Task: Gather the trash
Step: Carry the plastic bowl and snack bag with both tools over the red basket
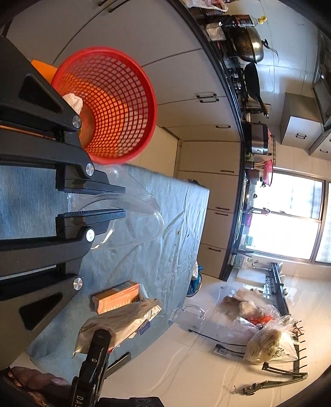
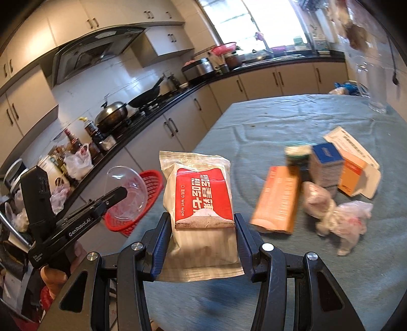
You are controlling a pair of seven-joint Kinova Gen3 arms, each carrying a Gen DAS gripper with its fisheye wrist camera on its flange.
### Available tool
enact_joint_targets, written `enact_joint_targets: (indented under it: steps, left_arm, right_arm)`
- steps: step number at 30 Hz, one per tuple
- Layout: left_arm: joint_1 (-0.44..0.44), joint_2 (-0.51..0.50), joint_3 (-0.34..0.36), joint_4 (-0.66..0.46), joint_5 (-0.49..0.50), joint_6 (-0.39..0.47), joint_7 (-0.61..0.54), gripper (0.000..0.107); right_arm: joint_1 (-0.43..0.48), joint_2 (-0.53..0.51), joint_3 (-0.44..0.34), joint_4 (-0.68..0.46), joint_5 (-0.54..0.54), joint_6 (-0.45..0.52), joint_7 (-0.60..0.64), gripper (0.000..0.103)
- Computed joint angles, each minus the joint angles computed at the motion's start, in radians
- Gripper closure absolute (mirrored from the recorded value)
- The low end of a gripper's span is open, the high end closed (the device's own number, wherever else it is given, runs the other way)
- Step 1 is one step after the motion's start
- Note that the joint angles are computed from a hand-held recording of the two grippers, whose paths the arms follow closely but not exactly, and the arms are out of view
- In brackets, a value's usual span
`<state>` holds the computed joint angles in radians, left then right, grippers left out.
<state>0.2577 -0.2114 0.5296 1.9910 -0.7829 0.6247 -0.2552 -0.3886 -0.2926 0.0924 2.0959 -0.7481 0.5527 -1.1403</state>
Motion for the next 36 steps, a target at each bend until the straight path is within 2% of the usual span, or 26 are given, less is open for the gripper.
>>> enact_joint_targets:
  steps: [7, 20, 26, 36]
  left_arm:
    - [-0.037, -0.059, -0.025, 0.038, 0.055, -0.016, -0.043, 0.098]
    - [-0.194, -0.133, -0.006, 0.085, 0.195, -0.056, -0.164, 0.098]
    - [-0.277, -0.146, 0.018, 0.107, 0.229, -0.062, -0.194, 0.098]
    - [-0.316, -0.138, -0.034, 0.138, 0.293, -0.101, -0.272, 0.098]
  right_arm:
    - [-0.024, 0.038, -0.053, -0.044, 0.012, -0.005, -0.018, 0.05]
    - [-0.046, 0.133, -0.145, -0.136, 0.046, -0.003, -0.053, 0.05]
    - [-0.04, 0.186, -0.179, -0.178, 0.044, 0.007, -0.056, 0.05]
    - [-0.005, 0.277, -0.222, -0.268, 0.017, 0.049, -0.054, 0.05]
